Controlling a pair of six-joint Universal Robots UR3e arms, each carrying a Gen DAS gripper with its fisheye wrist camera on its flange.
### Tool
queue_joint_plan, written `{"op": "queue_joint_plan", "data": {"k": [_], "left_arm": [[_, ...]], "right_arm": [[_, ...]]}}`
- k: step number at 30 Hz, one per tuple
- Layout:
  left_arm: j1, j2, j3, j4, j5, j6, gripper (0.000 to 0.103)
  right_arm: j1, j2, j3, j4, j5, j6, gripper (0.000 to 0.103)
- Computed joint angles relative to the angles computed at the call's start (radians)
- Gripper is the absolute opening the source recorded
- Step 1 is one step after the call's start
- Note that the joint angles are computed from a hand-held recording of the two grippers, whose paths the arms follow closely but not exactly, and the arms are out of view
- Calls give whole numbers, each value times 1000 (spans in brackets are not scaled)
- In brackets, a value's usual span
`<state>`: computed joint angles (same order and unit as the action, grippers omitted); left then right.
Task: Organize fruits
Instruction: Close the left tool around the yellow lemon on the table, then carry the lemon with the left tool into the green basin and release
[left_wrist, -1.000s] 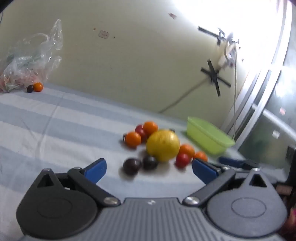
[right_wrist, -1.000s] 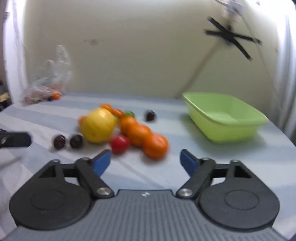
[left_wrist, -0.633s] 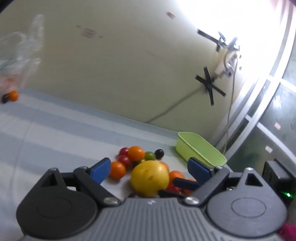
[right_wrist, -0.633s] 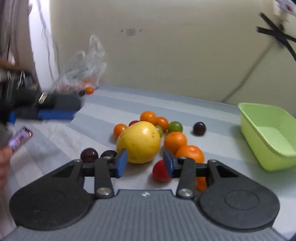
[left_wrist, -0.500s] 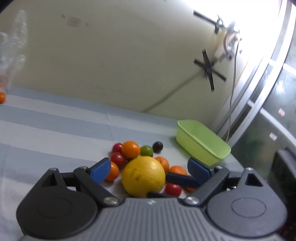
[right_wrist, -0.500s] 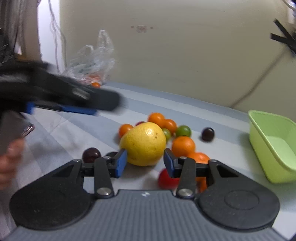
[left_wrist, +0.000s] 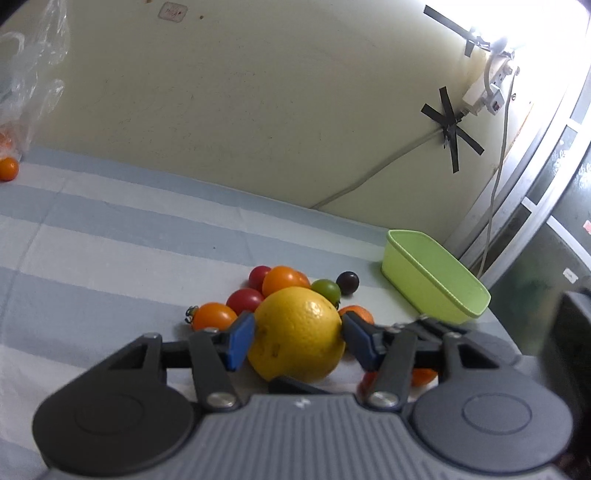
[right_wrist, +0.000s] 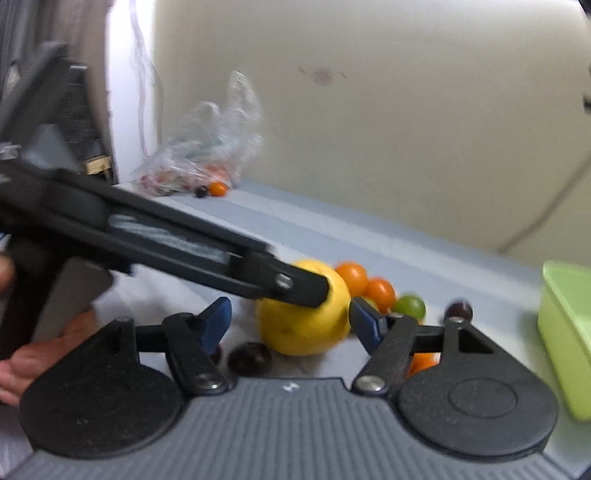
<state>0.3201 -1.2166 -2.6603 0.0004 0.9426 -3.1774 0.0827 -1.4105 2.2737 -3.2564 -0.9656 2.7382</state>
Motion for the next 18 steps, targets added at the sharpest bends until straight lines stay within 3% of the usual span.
{"op": "queue_joint_plan", "data": {"k": [2, 4, 8, 12, 14, 18], "left_arm": [[-16, -6, 4, 10, 19, -13, 53], [-15, 8, 5, 12, 8, -39, 53], [-51, 15, 46, 27, -23, -84, 53], [-217, -208, 216, 161, 21, -194, 53], [-317, -355, 356, 200, 56, -238, 53], [-503, -654, 724, 153, 122, -300, 53]], "right_arm": [[-26, -3, -20, 99, 37, 14, 63], [-56, -32, 5, 109, 80, 41, 63], [-123, -170, 144, -3, 113, 41, 62], [-270, -352, 228, 55, 164, -18, 62], [-379, -463, 257, 151, 204, -69, 62], [-520, -497, 232, 207, 208, -76, 62]]}}
